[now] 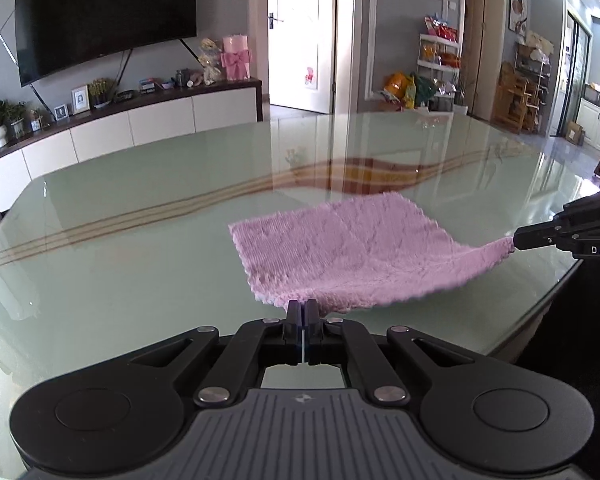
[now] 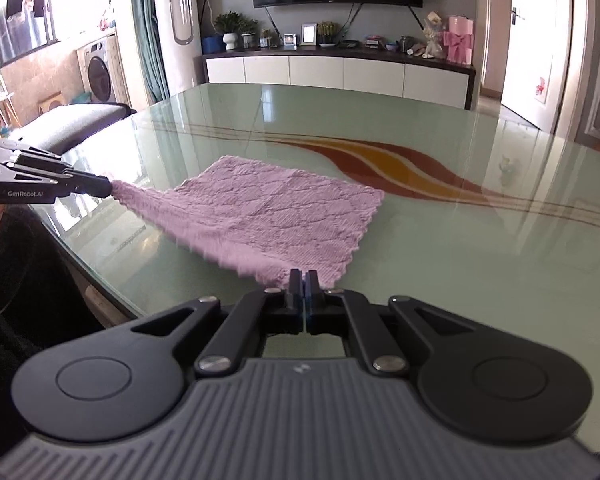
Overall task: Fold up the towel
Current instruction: 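Lift the held corners and fold them over onto the opposite edge with both tools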
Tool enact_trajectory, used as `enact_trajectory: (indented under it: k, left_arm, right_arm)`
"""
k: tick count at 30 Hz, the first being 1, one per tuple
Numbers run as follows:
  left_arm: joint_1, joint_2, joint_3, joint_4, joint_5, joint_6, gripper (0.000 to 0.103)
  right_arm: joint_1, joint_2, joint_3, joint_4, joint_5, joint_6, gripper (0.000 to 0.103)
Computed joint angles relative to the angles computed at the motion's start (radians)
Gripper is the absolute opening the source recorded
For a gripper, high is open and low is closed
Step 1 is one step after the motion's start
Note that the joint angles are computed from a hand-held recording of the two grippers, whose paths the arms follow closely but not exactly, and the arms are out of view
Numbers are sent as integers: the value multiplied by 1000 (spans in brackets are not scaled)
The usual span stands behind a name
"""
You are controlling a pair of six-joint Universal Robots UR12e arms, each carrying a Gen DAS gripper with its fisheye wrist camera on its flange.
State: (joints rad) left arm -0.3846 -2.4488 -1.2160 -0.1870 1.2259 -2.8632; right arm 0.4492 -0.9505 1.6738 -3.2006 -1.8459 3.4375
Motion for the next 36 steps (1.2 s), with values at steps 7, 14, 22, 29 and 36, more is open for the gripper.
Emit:
enact_trajectory:
  k: [7,14,22,29,36]
  left_arm:
    - [3,-5,23,-8,-8,2,0]
    - [1,-30,82,-24,8,17,0]
    - [-2,-78,191,-85,19,19,0]
    - [-5,-127,291,-163,33,25,0]
    - [-7,-173,385,-236,38,20,0]
  right_arm:
    - [-8,0,-8,-50,-17,-24,1]
    - [-17,25,-57,-57,-49,-77,1]
    - [-32,57,-111,-28,-73,-78,1]
    - [-37,82,-143,-17,-102,-61,1]
    - [-43,101,-173,12,-107,-51,1]
